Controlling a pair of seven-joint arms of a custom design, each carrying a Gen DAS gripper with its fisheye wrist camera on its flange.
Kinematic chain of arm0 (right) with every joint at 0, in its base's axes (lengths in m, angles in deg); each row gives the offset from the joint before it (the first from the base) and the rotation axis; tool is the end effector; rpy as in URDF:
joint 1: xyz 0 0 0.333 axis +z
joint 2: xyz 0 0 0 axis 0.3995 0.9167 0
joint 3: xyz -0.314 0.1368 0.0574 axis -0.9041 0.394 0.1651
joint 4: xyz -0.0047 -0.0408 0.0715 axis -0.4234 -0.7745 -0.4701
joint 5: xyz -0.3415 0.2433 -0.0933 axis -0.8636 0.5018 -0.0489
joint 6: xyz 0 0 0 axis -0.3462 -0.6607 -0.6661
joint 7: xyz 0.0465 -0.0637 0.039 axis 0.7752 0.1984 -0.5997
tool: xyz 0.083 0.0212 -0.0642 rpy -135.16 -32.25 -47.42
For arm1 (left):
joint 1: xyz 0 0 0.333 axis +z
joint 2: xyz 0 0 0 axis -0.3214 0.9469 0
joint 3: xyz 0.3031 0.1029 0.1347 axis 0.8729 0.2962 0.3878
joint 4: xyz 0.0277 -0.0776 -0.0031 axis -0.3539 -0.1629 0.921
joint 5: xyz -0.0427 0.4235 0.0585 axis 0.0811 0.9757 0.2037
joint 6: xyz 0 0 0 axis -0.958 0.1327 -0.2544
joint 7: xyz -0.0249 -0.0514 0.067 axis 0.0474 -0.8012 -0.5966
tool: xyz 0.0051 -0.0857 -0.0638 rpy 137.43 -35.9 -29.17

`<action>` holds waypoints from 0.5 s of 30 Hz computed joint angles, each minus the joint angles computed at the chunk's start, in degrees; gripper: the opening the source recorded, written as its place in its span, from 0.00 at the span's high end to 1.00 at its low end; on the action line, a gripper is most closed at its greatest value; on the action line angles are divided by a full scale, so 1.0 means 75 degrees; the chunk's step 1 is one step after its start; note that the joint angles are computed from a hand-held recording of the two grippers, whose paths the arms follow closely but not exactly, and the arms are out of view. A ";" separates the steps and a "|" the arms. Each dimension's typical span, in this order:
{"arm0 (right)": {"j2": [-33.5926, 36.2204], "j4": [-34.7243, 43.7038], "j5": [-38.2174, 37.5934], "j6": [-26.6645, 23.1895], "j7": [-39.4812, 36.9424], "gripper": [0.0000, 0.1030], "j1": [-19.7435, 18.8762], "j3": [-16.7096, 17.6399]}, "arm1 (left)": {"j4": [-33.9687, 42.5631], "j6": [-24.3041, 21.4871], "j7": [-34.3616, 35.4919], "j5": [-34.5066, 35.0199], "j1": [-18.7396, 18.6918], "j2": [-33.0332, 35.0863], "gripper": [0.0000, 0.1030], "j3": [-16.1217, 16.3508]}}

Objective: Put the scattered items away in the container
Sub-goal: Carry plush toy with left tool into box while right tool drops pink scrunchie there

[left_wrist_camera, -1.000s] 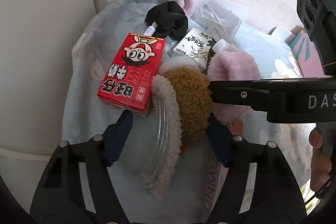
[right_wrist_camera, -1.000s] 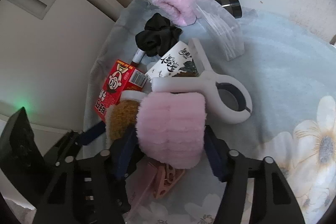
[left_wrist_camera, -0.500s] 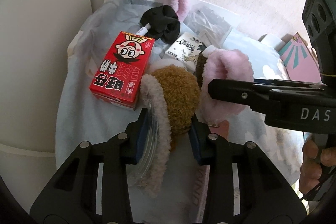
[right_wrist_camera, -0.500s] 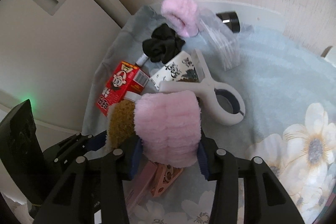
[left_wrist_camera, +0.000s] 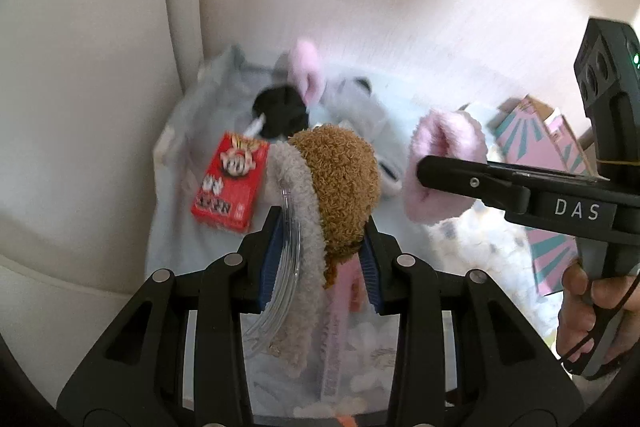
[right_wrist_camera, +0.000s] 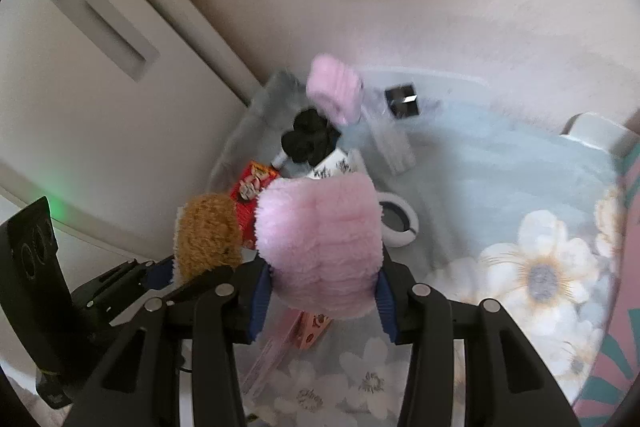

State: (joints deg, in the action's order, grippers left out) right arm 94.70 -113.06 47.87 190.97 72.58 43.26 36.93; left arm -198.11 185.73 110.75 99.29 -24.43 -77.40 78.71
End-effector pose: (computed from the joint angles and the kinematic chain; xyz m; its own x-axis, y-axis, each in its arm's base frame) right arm 0.6217 0.3334 0.4933 0.5854 -0.7088 -0.3936 -0.7968 -0.4134 -0.4406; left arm 0.5277 -0.1523 0.4848 0.1808 -0.9651 0.1896 -0.7809 -0.2581 -0.5688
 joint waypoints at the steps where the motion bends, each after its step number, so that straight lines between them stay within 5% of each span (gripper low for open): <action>1: -0.0103 -0.0064 0.0061 0.0045 -0.0037 0.60 -0.0032 -0.0009 | 0.0101 -0.0129 -0.0095 0.0156 0.0030 -0.0089 0.68 -0.0071; 8: -0.0966 -0.0527 0.0608 0.0523 -0.0504 0.60 -0.0331 -0.0197 | 0.1023 -0.0566 -0.0398 0.0811 -0.0062 -0.0326 0.68 -0.0368; 15: -0.2107 -0.1158 0.1011 0.1134 -0.0601 0.59 -0.0687 -0.0689 | 0.2588 -0.0415 -0.0028 0.1141 -0.0502 0.0493 0.68 -0.0577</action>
State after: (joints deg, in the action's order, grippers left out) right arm 78.90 -121.75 55.44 199.47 68.07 38.11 31.76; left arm -178.69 182.62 110.54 107.84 -28.19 -73.70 74.38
